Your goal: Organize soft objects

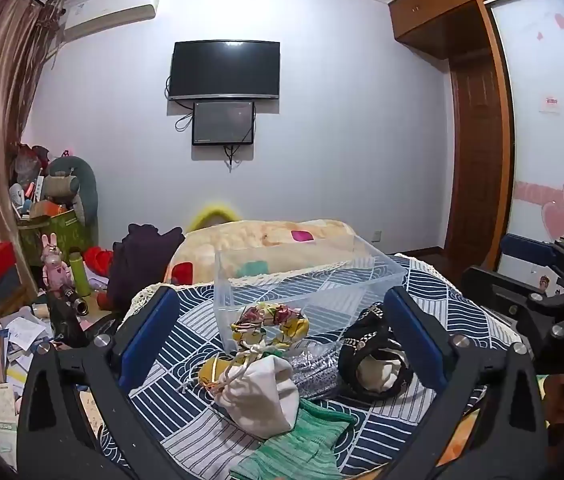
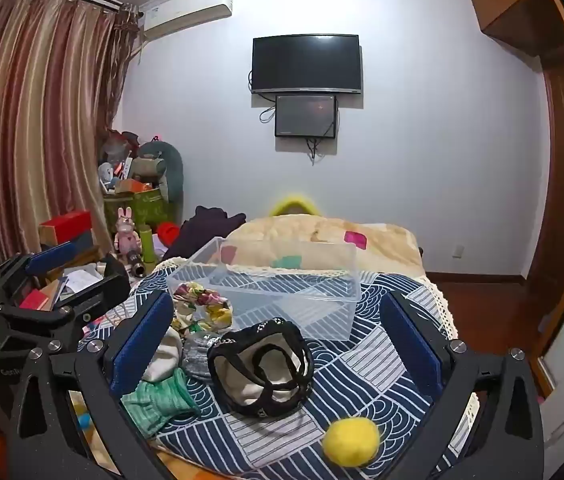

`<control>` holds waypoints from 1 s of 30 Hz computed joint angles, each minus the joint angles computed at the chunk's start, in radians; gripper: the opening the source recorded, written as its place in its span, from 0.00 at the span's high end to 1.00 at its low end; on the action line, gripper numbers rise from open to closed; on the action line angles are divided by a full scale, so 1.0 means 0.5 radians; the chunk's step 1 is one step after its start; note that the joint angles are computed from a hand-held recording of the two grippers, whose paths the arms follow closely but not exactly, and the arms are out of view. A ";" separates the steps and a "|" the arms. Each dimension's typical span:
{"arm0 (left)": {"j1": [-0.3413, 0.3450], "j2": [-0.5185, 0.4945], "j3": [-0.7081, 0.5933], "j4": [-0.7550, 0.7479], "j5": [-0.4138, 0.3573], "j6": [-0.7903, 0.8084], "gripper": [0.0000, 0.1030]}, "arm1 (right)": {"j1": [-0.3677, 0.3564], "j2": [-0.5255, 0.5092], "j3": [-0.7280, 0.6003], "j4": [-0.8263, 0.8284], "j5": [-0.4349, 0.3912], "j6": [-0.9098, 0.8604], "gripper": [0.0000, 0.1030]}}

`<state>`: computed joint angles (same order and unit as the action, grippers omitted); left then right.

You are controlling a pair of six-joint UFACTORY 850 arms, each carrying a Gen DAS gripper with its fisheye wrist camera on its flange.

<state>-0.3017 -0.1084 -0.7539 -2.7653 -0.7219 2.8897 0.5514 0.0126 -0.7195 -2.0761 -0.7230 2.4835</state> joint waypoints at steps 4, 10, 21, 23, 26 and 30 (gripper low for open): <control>0.001 0.006 0.004 -0.011 0.002 -0.015 0.00 | -0.001 0.002 -0.005 0.024 0.025 -0.019 0.00; -0.007 0.015 -0.013 -0.009 0.019 0.019 0.00 | 0.018 0.003 0.012 0.013 -0.006 0.020 0.00; 0.017 0.043 0.044 0.047 -0.062 -0.013 0.00 | 0.012 0.016 0.028 -0.045 -0.013 0.090 0.00; 0.013 0.046 0.045 0.045 -0.059 -0.011 0.00 | 0.015 0.019 0.027 -0.039 -0.015 0.085 0.00; 0.013 0.042 0.046 0.056 -0.066 -0.026 0.00 | 0.018 0.022 0.030 -0.039 -0.020 0.090 0.00; 0.010 0.044 0.045 0.053 -0.064 -0.029 0.00 | 0.021 0.026 0.030 -0.036 -0.031 0.099 0.00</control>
